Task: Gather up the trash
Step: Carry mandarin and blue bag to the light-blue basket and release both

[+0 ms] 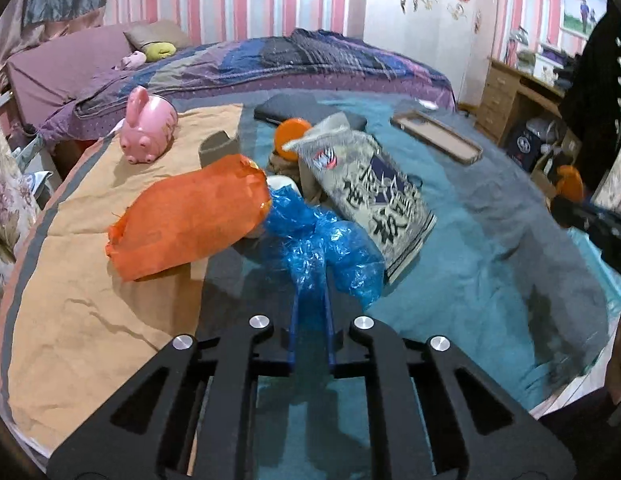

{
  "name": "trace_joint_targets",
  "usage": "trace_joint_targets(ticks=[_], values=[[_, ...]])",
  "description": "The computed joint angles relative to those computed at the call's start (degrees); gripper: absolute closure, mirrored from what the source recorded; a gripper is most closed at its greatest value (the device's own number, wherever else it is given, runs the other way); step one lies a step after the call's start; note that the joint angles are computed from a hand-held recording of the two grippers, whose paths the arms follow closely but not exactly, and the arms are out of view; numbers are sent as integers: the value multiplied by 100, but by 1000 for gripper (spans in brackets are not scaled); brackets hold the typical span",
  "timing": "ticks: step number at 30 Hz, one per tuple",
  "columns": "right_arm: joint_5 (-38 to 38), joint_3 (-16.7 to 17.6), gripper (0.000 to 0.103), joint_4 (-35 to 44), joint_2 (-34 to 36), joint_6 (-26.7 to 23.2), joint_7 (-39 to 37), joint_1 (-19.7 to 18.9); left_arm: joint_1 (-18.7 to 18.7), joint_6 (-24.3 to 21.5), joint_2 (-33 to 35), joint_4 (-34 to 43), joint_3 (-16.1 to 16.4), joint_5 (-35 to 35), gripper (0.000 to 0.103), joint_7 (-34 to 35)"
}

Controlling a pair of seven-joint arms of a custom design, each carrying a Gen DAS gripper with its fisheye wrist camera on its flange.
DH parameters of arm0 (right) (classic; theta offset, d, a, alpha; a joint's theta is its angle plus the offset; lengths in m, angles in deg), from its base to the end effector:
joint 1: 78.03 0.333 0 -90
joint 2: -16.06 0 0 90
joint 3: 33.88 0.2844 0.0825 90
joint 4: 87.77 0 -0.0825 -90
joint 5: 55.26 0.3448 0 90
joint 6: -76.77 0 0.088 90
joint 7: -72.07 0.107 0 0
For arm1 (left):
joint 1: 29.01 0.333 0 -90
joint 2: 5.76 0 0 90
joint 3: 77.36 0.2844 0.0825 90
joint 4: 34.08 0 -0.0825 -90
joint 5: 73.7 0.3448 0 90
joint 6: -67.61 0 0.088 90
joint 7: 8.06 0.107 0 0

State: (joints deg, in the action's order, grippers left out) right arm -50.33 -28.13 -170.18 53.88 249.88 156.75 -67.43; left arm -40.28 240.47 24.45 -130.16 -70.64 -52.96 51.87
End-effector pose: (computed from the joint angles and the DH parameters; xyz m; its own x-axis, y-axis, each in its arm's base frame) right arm 0.6951 0.1765 0.4113 0.2731 -0.9600 -0.0617 -0.5911 -0.1168 -0.7981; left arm 0.6705 -0.0936 0.3865 0.0490 -0.9982 0.0331 -0.6734 -0.0575 -0.7371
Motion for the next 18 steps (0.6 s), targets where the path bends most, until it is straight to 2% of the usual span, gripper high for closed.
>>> trace_joint_targets(ticks=[3,6,7,9,11,12,16,18], values=[[62,83,81,-188,-121,154,-90,-135,-499,134,-54,-44,597,404,96,-515],[59,-66,81,-540,-324,520,-14,-151,-950,190,-112,-28,1100,901,97,-1036],[59,-87,81,-651,-392,597,20,-176,-974,181,-125,-3,1106,1005,97,-1129],[27,-400,81,-910,-546,824,245,-63,-927,212,-216,7,969,1126,97,-1226],[39,-499,81,-1218,-719,1105,407,-153,-844,301,-270,80,687,1141,97,-1202],[56,-723,81,-1382,-805,1259,562,-69,-811,342,-266,145,546,1119,97,-1152],[130,-1405,81,-1822,-1023,1594,996,196,-554,449,-82,574,-262,723,97,-490],[171,-1631,81,-1989,-1097,1627,1124,215,-468,313,200,1058,-708,429,97,0]])
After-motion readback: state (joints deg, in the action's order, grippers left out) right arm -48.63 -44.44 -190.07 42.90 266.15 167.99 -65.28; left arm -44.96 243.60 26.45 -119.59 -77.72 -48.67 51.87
